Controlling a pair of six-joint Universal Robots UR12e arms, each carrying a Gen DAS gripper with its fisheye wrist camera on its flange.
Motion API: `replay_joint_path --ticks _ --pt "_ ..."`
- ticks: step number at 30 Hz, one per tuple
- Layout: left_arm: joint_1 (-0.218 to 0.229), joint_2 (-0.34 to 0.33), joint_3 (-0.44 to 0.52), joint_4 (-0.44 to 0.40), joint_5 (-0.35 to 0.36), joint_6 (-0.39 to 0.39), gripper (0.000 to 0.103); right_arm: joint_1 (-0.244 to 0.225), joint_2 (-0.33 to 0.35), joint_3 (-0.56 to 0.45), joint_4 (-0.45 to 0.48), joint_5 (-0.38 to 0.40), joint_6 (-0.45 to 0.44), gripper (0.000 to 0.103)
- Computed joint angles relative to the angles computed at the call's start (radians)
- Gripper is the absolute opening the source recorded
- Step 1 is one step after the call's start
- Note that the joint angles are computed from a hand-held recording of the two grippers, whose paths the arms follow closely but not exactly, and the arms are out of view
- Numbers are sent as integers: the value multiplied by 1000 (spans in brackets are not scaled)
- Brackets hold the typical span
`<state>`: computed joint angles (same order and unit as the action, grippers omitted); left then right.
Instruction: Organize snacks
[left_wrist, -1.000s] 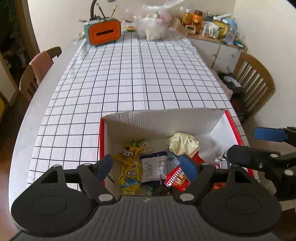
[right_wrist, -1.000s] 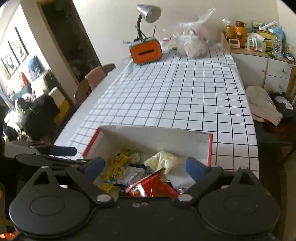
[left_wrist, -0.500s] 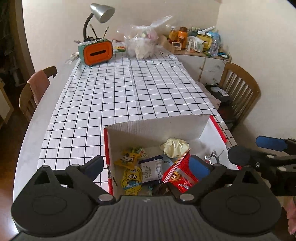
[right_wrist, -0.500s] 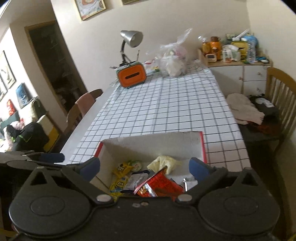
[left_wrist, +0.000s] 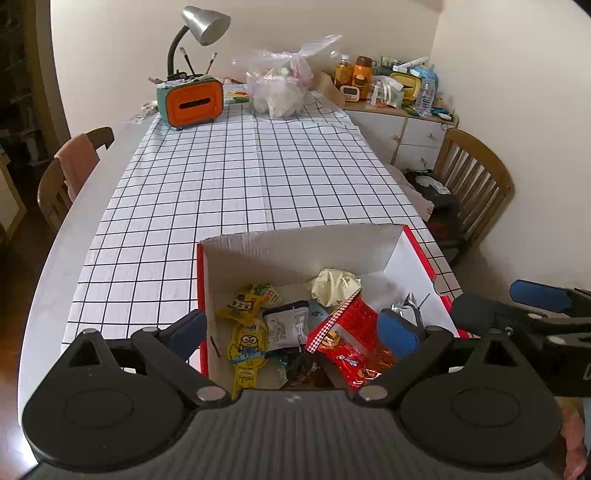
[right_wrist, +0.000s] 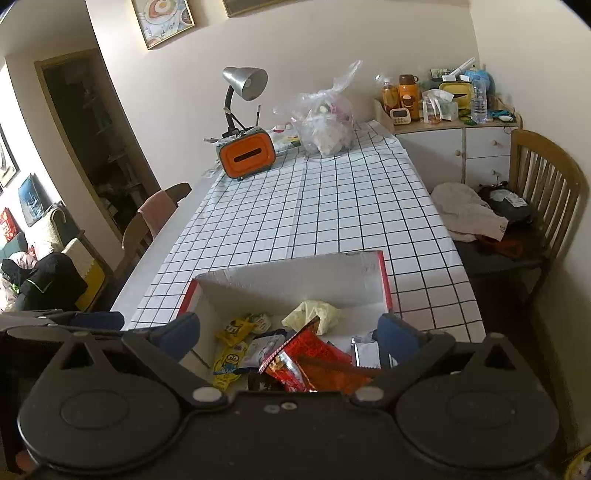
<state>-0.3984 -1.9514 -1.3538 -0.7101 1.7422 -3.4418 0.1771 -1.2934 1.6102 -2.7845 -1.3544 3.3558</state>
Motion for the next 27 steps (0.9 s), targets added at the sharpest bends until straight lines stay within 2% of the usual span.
replay_joint_path --ticks 5,27 --pt "-2 -2 7 -21 3 -13 99 5 -2 0 -4 -25 -12 103" --pt "-7 -12 30 -104 4 -70 99 2 7 -8 26 -17 -24 103"
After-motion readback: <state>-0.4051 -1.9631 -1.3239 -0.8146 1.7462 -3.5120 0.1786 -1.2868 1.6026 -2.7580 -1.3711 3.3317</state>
